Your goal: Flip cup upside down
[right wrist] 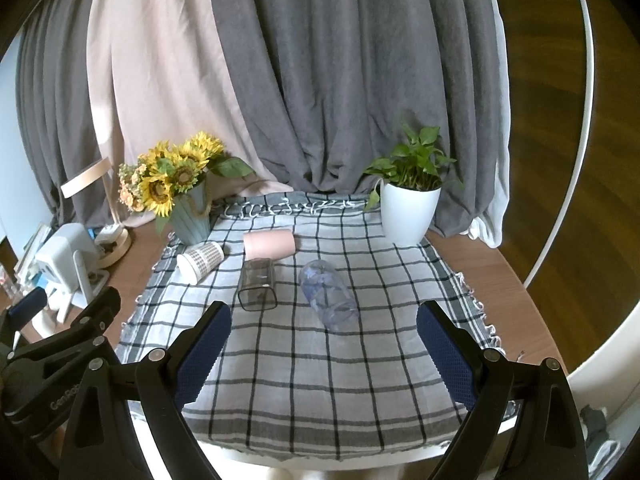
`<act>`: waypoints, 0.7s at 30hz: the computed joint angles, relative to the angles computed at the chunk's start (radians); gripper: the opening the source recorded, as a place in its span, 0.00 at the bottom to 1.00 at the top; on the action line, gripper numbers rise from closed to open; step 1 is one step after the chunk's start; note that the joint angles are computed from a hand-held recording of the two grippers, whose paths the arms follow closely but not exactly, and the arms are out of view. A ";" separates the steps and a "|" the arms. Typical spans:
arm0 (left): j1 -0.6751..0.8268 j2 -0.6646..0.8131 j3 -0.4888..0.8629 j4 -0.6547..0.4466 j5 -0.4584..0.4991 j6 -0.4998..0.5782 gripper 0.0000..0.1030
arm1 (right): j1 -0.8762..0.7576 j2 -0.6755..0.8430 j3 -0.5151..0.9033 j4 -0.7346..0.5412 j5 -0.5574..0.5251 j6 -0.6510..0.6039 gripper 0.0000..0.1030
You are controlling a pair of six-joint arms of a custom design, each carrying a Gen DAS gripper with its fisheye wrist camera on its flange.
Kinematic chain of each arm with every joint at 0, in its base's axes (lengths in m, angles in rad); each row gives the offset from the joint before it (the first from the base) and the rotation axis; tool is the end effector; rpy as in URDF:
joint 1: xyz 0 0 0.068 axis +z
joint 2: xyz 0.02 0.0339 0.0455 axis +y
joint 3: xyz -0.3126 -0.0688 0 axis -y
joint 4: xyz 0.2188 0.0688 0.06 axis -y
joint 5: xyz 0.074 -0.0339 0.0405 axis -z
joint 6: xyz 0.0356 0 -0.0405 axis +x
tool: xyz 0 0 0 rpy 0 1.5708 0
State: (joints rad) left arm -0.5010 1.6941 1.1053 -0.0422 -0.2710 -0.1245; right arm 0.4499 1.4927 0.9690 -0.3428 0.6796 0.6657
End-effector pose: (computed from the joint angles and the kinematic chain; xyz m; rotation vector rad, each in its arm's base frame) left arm 0.3214 -0.1651 0.2882 0.2586 2.1605 -0.0576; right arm 0.2627 0.1020 0.2902 0.5202 2.1530 -0.2316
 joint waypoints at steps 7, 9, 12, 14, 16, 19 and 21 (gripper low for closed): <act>-0.003 -0.001 -0.006 0.007 -0.005 -0.005 1.00 | -0.019 0.000 0.017 -0.025 -0.020 0.005 0.91; -0.003 0.000 -0.007 0.007 -0.005 -0.003 1.00 | -0.023 -0.001 0.016 -0.020 -0.028 -0.004 0.91; -0.001 0.000 -0.006 0.006 -0.001 -0.003 1.00 | -0.025 -0.002 0.012 -0.015 -0.023 -0.008 0.91; 0.001 0.004 0.001 0.001 0.001 -0.001 1.00 | -0.027 0.002 0.016 -0.015 -0.029 -0.014 0.91; 0.001 0.005 0.004 0.000 0.002 0.002 1.00 | -0.028 0.004 0.021 -0.018 -0.028 -0.014 0.91; 0.000 0.016 0.025 -0.013 0.003 0.003 1.00 | -0.032 0.004 0.021 -0.016 -0.027 -0.015 0.91; 0.000 0.019 0.028 -0.015 0.004 0.003 1.00 | -0.033 0.006 0.022 -0.015 -0.026 -0.014 0.91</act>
State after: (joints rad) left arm -0.5007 1.7127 1.1337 -0.0575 -0.2670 -0.1219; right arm 0.4165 1.4983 0.9908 -0.3575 0.6534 0.6520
